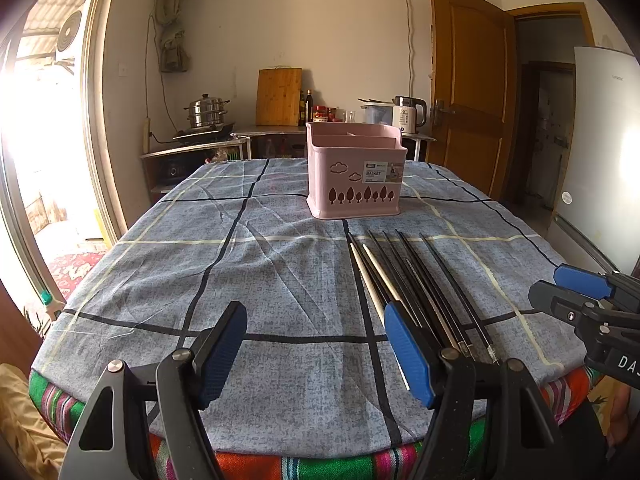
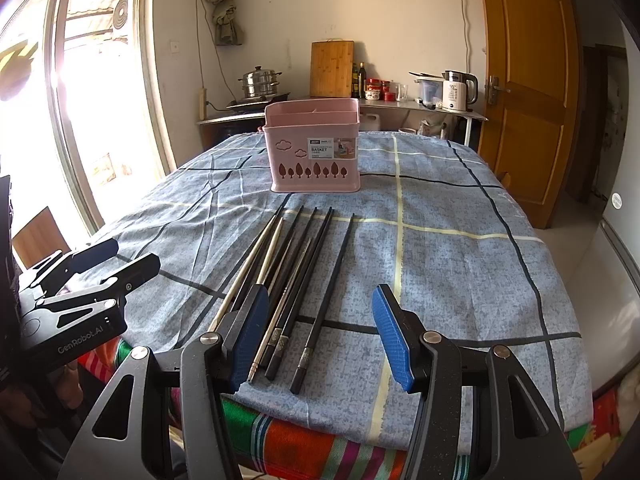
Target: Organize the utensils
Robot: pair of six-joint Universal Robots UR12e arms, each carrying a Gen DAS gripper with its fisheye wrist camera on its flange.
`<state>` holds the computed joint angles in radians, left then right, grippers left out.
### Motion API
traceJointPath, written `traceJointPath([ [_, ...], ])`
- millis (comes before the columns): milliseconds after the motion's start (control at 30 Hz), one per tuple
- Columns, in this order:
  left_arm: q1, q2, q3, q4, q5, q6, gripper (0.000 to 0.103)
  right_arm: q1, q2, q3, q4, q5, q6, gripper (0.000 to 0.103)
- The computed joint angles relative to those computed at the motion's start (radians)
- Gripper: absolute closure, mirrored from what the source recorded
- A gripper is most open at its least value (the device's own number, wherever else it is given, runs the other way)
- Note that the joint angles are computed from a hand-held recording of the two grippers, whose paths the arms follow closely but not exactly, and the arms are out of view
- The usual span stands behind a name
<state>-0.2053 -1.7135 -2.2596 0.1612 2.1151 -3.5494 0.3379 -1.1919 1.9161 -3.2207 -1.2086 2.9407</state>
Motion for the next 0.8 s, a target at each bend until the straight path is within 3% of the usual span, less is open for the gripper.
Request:
traceJointPath([
  [800, -0.001, 0.006, -0.001, -0.005, -0.008, 0.007, 0.032, -0.001, -0.002, 0.002, -0.001, 0.000, 0.001, 0.048],
])
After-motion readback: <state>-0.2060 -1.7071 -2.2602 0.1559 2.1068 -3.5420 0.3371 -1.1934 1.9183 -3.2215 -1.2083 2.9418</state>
